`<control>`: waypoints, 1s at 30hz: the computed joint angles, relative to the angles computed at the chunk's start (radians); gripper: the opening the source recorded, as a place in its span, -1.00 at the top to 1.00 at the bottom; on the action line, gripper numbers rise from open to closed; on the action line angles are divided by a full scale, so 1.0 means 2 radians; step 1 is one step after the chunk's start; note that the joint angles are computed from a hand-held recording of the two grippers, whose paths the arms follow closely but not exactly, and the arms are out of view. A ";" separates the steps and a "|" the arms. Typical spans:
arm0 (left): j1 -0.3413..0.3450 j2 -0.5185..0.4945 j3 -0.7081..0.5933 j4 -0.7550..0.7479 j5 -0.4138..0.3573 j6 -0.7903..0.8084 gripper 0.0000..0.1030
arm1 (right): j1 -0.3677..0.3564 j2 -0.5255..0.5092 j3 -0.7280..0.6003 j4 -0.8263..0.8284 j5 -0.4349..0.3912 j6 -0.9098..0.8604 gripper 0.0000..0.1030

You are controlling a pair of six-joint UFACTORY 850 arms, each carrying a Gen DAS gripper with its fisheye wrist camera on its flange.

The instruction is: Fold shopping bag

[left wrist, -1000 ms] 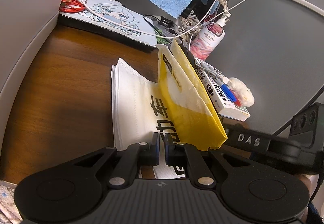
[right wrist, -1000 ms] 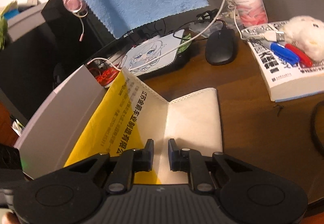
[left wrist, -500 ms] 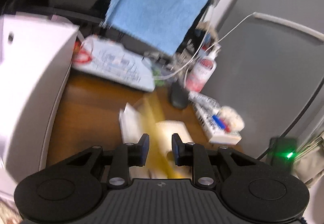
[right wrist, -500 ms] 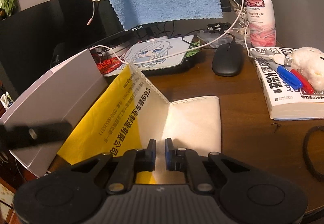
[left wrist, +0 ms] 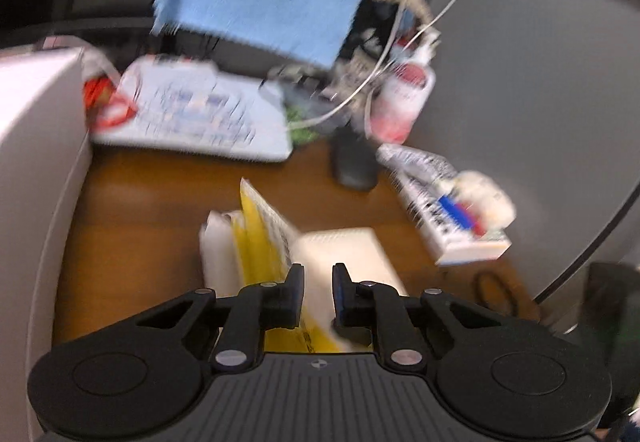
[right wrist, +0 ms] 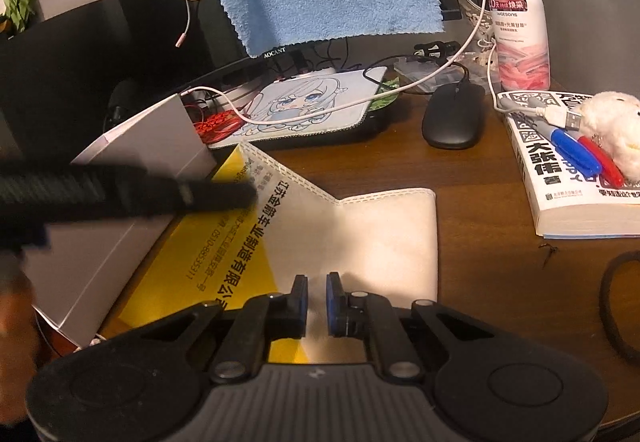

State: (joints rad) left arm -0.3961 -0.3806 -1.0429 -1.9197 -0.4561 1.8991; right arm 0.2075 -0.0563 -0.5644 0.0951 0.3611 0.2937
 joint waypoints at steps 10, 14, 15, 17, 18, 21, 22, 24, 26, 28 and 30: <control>0.008 -0.016 0.009 -0.013 -0.001 -0.002 0.72 | 0.002 0.000 0.000 0.005 0.003 -0.002 0.83; 0.009 -0.017 0.014 -0.037 -0.009 0.024 0.72 | -0.006 0.005 0.005 -0.045 0.012 0.053 0.69; 0.010 -0.018 0.015 -0.042 -0.013 0.028 0.72 | -0.012 0.010 0.006 -0.074 0.009 0.085 0.68; 0.013 -0.019 0.016 -0.041 -0.020 0.024 0.73 | -0.019 0.021 0.011 -0.085 0.012 0.104 0.66; 0.015 -0.020 0.016 -0.039 -0.024 0.021 0.73 | -0.021 0.026 0.013 -0.078 0.014 0.099 0.66; 0.017 -0.020 0.018 -0.044 -0.032 0.028 0.74 | -0.024 0.040 0.020 -0.005 0.016 0.038 0.65; 0.017 -0.020 0.019 -0.047 -0.034 0.031 0.74 | -0.029 0.043 0.023 0.006 0.018 0.034 0.56; 0.019 -0.021 0.020 -0.046 -0.038 0.029 0.75 | -0.046 0.047 0.027 -0.027 0.018 0.083 0.38; 0.021 -0.022 0.019 -0.044 -0.041 0.025 0.75 | -0.067 0.047 0.032 -0.096 0.023 0.170 0.36; 0.022 -0.022 0.019 -0.044 -0.043 0.025 0.76 | -0.083 0.045 0.037 -0.158 0.034 0.239 0.36; 0.022 -0.022 0.020 -0.046 -0.045 0.027 0.76 | -0.096 0.042 0.041 -0.212 0.050 0.299 0.36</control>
State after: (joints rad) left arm -0.3523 -0.4256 -1.0028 -2.0123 -0.5463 1.9537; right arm 0.0145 0.0274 -0.4817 -0.3295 0.4610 0.8916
